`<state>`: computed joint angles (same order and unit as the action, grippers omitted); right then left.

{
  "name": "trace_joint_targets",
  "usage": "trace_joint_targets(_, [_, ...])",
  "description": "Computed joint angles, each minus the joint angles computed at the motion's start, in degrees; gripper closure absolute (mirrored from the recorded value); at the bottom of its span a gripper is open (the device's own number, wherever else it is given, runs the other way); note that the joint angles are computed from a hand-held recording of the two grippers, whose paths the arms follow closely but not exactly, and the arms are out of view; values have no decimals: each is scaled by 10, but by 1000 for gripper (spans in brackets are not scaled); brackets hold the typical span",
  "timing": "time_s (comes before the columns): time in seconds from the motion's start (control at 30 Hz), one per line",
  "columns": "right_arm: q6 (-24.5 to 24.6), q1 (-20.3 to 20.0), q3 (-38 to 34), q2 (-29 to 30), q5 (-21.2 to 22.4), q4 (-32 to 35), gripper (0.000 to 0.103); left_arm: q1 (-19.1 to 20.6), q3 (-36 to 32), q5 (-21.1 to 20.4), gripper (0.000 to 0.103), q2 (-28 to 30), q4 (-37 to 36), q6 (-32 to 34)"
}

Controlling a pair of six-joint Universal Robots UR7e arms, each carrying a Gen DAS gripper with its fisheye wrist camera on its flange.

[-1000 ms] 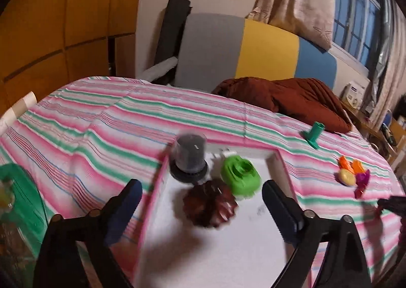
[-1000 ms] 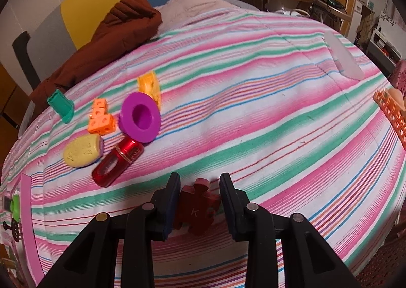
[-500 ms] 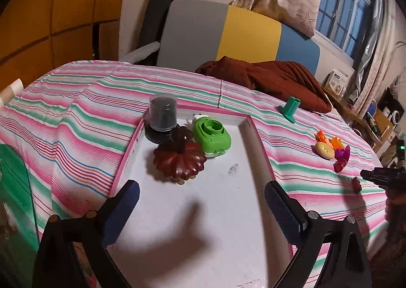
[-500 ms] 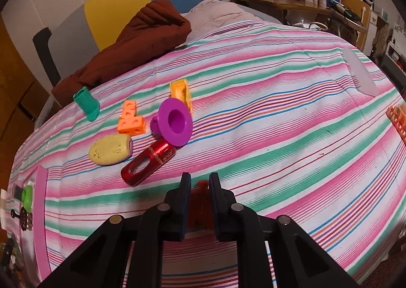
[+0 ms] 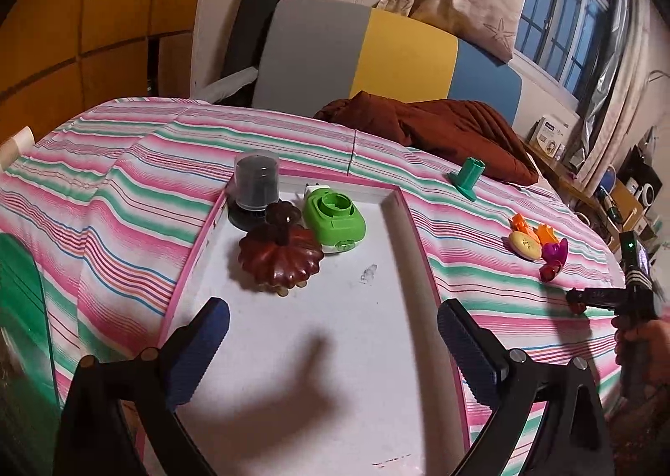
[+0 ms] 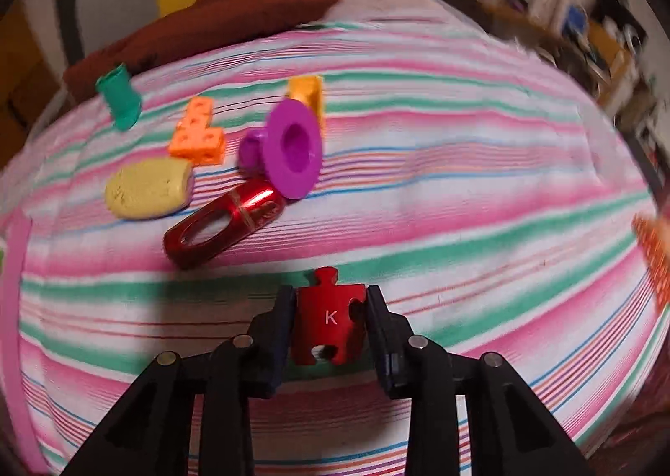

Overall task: Organize rigid objects
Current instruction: 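Lift the open left tool up away from the tray, then lower the red puzzle piece onto the tray and open the right tool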

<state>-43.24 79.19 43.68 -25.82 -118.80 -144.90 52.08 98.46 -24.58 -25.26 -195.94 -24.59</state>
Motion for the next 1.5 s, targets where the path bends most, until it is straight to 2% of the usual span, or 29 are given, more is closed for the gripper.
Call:
trace_joint_targets(0.1, [12,-3,19,-17,21,21,71,0,7,-1,3,-3,-1,-12])
trace_joint_targets(0.27, [-8,-4,100,-68,94,2,70,2,16,-5,2,-12,14,-31])
trace_joint_targets(0.37, [-16,1,149,-96,140,19,70,3,22,-5,2,-16,15,-36])
trace_joint_targets(0.47, [-33,13,201,-115,152,12,71,3,29,-2,2,-20,14,-43])
trace_joint_targets(0.7, [-71,62,259,-118,177,37,71,0,46,4,2,-26,14,-49])
trace_joint_targets(0.9, [-100,104,261,-87,178,30,71,-4,60,4,2,-30,17,-59])
trace_joint_targets(1.07, [-107,131,228,-37,149,12,71,-6,75,1,2,-36,13,-67])
trace_joint_targets(1.37, [-113,148,156,37,100,-15,70,-9,97,3,2,-46,21,-92])
trace_joint_targets(1.5, [-98,147,131,54,103,-24,69,-7,101,4,2,-49,26,-104])
